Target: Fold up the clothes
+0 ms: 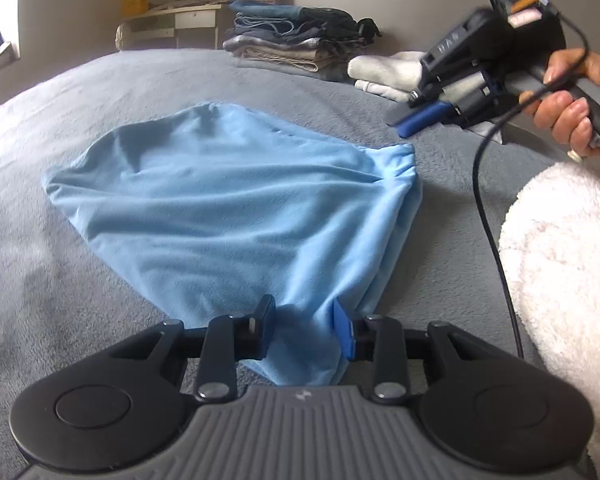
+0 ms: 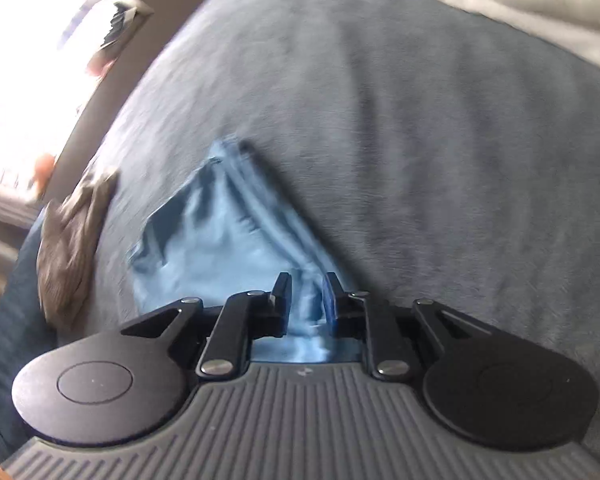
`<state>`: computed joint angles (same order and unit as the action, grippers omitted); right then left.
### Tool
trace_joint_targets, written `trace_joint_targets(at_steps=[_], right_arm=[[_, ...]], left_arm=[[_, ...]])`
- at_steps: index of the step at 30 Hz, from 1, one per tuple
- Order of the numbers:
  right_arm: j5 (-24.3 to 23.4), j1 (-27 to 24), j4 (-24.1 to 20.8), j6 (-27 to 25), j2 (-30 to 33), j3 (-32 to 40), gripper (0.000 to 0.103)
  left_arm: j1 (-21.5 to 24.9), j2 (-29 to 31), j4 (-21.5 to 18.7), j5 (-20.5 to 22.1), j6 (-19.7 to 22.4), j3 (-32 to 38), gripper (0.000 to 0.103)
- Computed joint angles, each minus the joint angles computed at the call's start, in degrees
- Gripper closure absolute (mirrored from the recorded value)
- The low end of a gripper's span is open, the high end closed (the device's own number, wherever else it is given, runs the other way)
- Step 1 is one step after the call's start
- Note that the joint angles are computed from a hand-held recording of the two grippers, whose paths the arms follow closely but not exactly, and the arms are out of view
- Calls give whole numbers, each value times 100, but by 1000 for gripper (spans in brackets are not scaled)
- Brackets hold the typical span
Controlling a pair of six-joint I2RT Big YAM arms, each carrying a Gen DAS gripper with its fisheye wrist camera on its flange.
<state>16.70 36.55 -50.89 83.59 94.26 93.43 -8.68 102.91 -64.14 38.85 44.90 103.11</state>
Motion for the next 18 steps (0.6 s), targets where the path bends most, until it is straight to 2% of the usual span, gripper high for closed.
trace_joint_targets(at_steps=[1, 4, 6, 8, 14, 16, 18], right_arm=[[-101, -43, 50, 358, -79, -185, 78], [-531, -183, 356, 1198, -254, -728, 74], [-856, -232, 773, 1568, -288, -1023, 73], [-1083, -237, 1466, 1748, -331, -1281, 72], [-373, -8, 3044, 1684, -653, -1761, 76], [47, 54, 3451, 1753, -883, -2046, 79], [364, 103, 3479, 1721, -1040, -2161, 79]], left_arm=[[-4, 1, 4, -6, -5, -1, 69], [-23, 1, 16, -47, -39, -13, 68], [-28, -6, 16, -62, -38, -22, 68], [-30, -10, 8, -72, -35, -22, 68], [-37, 26, -49, -81, -86, 29, 68], [-37, 32, -51, -76, -76, 32, 68], [-36, 39, -56, -70, -64, 38, 68]])
